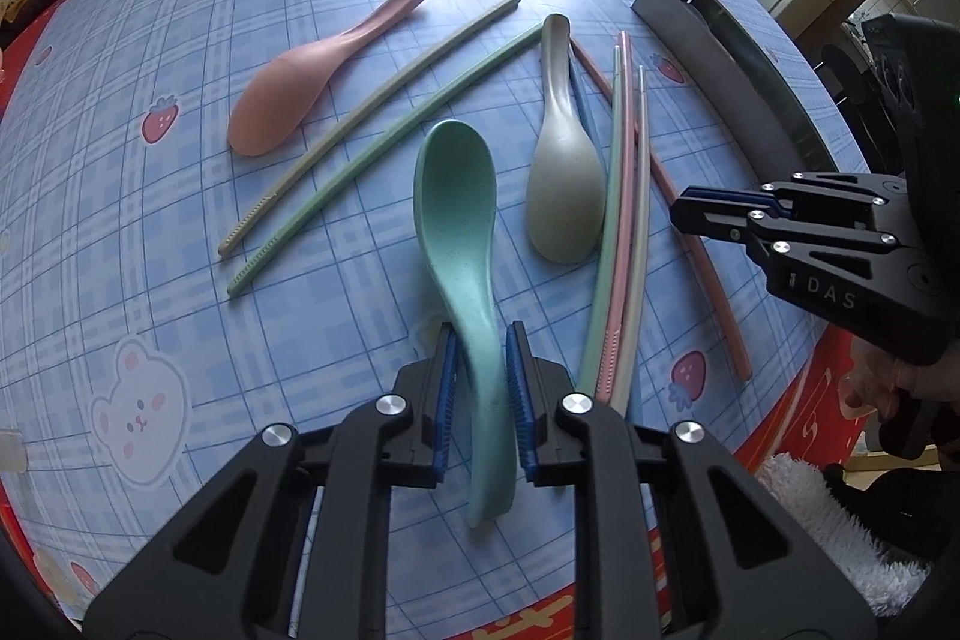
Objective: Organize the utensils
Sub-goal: 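Carry the mint-green spoon and pink chopstick with both tools toward the steel caddy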
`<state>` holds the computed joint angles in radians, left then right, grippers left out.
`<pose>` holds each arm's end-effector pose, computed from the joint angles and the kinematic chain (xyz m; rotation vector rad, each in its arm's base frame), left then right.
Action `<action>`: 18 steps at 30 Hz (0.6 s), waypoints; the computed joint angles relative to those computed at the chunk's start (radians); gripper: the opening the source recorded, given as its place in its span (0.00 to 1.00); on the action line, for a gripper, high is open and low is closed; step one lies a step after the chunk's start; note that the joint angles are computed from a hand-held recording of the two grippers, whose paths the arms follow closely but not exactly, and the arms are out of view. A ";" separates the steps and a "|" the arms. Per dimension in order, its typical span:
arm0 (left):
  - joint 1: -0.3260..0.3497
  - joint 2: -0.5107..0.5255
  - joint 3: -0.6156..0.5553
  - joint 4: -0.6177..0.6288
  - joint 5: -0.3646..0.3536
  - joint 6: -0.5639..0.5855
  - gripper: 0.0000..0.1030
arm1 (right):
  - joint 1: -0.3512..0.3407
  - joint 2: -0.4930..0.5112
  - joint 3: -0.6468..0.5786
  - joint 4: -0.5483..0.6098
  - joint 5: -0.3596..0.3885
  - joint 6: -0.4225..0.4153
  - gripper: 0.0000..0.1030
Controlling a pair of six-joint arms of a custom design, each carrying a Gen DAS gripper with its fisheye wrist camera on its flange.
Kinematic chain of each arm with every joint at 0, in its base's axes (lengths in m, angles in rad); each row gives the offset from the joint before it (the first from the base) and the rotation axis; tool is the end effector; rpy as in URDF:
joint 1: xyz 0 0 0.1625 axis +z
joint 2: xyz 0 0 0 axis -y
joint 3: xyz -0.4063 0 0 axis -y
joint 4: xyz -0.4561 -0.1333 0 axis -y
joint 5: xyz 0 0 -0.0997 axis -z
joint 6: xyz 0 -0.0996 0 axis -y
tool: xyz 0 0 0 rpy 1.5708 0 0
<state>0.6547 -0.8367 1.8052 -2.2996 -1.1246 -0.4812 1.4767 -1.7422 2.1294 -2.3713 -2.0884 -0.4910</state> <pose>-0.3734 -0.5089 -0.0226 0.6413 2.5676 -0.1421 0.0386 -0.4849 0.3514 0.3590 -2.4933 0.3129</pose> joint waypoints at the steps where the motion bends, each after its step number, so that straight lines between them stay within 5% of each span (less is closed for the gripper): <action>1: -0.002 0.000 0.002 -0.006 0.005 0.000 0.19 | 0.000 0.000 -0.001 0.001 0.000 0.001 0.08; 18: -0.002 -0.098 0.109 -0.142 -0.002 -0.077 0.15 | -0.003 -0.004 -0.013 0.010 -0.030 0.059 0.06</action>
<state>0.6524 -0.9344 1.9143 -2.4418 -1.1265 -0.5583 1.4733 -1.7463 2.1166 -2.3609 -2.1188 -0.4319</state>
